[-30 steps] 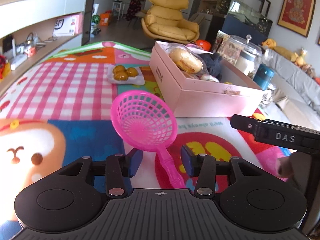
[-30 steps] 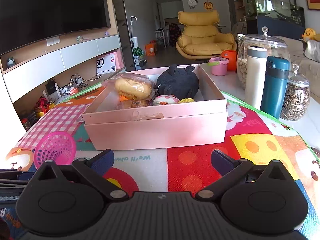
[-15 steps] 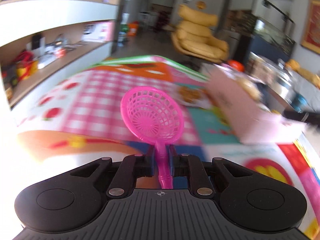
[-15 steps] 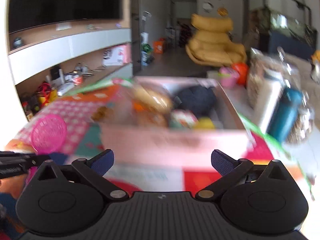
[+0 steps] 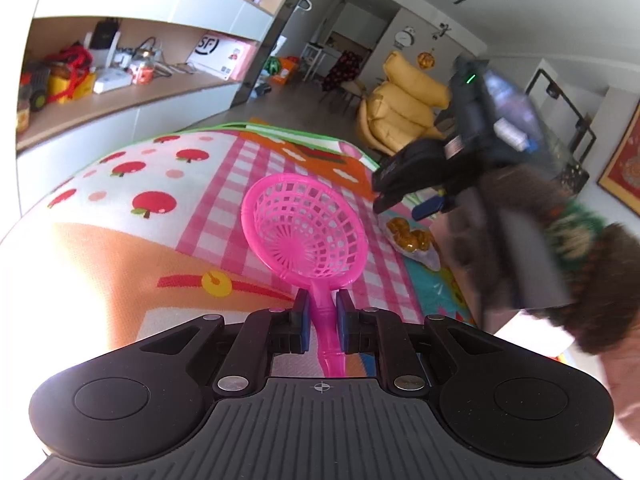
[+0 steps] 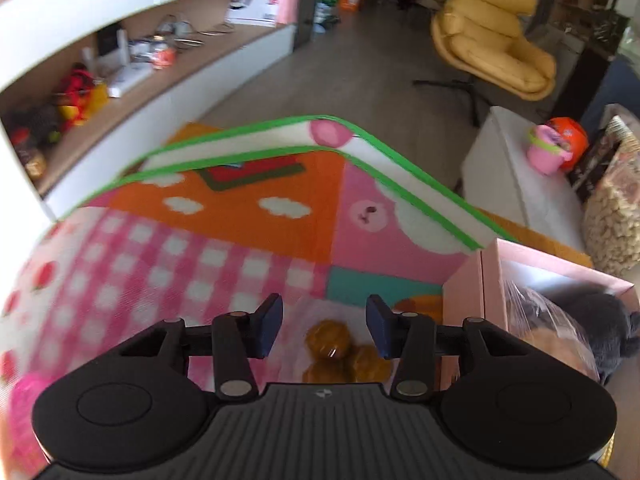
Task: Organize objects
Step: 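Grasp the brown candy tray with the right tool while the left tool holds the net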
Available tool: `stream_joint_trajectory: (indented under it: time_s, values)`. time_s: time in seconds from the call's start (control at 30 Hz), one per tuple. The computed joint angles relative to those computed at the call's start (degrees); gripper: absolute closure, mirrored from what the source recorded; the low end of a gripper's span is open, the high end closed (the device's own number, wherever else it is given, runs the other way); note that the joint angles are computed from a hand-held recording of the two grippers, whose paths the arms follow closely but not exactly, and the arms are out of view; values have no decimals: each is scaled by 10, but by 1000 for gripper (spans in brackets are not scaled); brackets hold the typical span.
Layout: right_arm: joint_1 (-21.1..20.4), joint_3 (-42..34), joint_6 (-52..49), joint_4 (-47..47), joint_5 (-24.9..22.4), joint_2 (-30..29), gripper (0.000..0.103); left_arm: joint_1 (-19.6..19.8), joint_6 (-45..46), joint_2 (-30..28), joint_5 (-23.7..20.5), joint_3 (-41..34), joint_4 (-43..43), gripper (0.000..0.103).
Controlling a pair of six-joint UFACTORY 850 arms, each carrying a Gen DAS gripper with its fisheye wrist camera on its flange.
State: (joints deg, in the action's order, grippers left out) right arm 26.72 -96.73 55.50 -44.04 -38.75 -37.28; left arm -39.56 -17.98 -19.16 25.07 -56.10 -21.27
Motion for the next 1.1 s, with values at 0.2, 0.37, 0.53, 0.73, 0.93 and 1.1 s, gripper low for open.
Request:
stream_joint_trajectory:
  time_s: [0.2,0.37,0.53,0.73,0.93,1.1]
  values:
    - [1,23,-23,0,9,16,58,1,-23,0,7,2,16,88]
    - [7,103,-63,35,48,77,58,2,-28,0,4,1,18,88]
    - [24,254,-92,56,128,189,57,2,-10,-1,-8,-5,3,88]
    - [53,427,-17,-42,195,326,57,-6,75,-4,-28,-18,-66,88]
    - [90,555,188,-264,172,434,24,-25,182,-2,-40,-24,-161,88]
    - [76,605,245,-288,165,485,14,-49,200,4,-49,-18,-165,88]
